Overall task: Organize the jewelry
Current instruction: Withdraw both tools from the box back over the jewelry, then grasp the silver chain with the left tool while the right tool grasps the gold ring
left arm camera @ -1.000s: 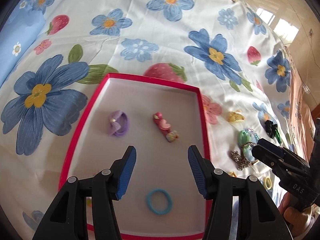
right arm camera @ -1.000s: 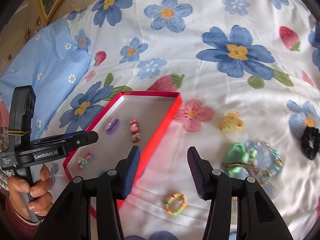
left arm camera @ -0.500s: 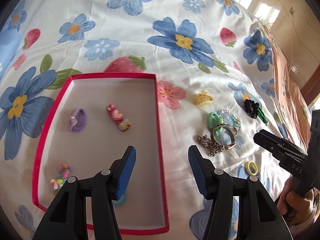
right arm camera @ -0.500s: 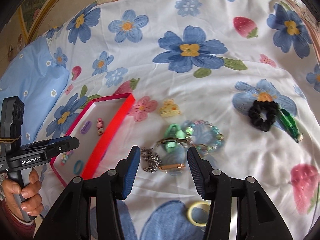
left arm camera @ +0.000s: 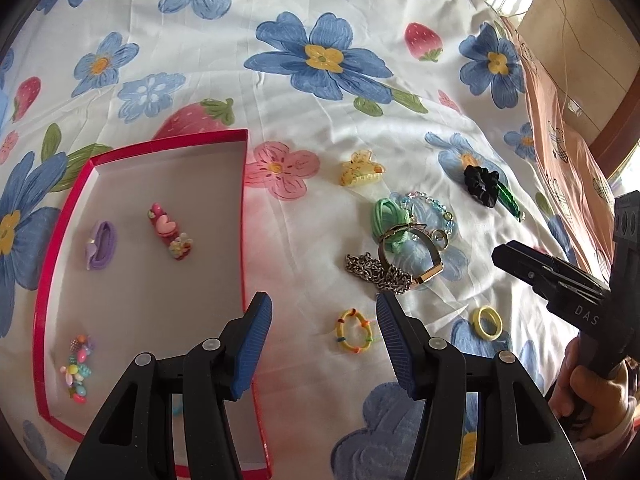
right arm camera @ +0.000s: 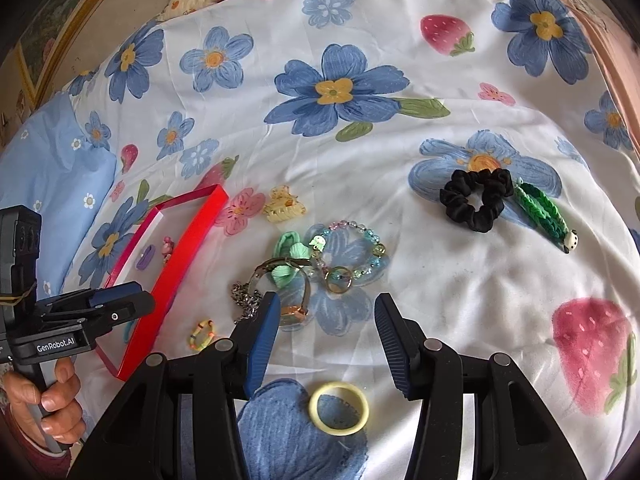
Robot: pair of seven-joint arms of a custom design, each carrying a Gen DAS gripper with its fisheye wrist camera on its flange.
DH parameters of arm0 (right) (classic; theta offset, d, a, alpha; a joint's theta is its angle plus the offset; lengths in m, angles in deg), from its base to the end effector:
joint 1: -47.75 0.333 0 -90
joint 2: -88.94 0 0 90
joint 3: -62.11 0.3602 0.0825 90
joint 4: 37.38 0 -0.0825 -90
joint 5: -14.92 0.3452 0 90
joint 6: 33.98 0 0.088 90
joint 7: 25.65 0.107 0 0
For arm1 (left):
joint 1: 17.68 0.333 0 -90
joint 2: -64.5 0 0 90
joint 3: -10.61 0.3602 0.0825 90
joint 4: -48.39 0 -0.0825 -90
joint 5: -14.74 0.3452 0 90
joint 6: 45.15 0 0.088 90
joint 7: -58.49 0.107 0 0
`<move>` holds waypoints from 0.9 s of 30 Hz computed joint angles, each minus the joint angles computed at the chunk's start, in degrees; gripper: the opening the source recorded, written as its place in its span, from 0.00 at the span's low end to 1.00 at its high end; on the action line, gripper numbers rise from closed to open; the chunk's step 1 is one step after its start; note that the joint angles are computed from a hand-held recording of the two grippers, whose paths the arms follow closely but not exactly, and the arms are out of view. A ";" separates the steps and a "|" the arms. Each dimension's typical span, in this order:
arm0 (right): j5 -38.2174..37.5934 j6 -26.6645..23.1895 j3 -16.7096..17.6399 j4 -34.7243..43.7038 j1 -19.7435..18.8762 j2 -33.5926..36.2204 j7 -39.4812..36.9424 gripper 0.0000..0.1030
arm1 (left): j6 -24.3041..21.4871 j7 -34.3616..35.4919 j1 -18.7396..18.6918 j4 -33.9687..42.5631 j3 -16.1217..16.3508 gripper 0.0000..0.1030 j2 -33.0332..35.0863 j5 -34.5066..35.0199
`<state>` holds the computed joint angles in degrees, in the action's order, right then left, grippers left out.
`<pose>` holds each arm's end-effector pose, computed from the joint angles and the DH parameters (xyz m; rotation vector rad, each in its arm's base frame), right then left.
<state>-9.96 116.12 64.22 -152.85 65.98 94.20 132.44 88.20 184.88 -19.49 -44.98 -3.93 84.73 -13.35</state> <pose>0.5427 0.2107 0.5268 -1.3185 2.2546 -0.4176 0.6470 -0.1711 0.5178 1.3837 -2.6586 0.9258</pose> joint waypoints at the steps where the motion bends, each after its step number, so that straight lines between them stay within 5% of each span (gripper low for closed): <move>1: -0.04 0.09 -0.08 -0.14 -0.07 0.01 0.12 0.49 | 0.11 -0.21 -0.27 0.13 0.01 0.53 0.20 0.32; 10: 1.79 1.07 -0.53 -0.85 -1.08 0.77 -1.94 0.48 | 0.24 -1.15 -2.77 2.83 -0.61 0.52 3.50 5.19; 16: 5.63 1.11 -0.39 0.38 -1.29 2.84 -7.16 0.26 | -0.95 0.31 -3.93 5.14 -1.60 0.52 6.17 7.20; 24: 11.41 1.64 -0.91 2.18 -1.23 6.63 -13.12 0.25 | -1.59 -0.11 -5.53 7.98 -1.89 0.52 9.73 9.28; 26: 11.83 2.10 -1.34 2.28 -1.00 7.12 -13.26 0.23 | -1.01 0.39 -5.43 7.90 -2.39 0.44 10.06 8.99; 27: 11.67 2.26 -1.63 2.34 -0.81 7.27 -13.07 0.22 | -1.28 0.97 -5.22 8.12 -2.77 0.31 10.30 8.67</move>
<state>1.71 118.38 62.59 -150.51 65.17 101.47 119.37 86.92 185.85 -24.70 -36.86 -6.70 95.03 -4.68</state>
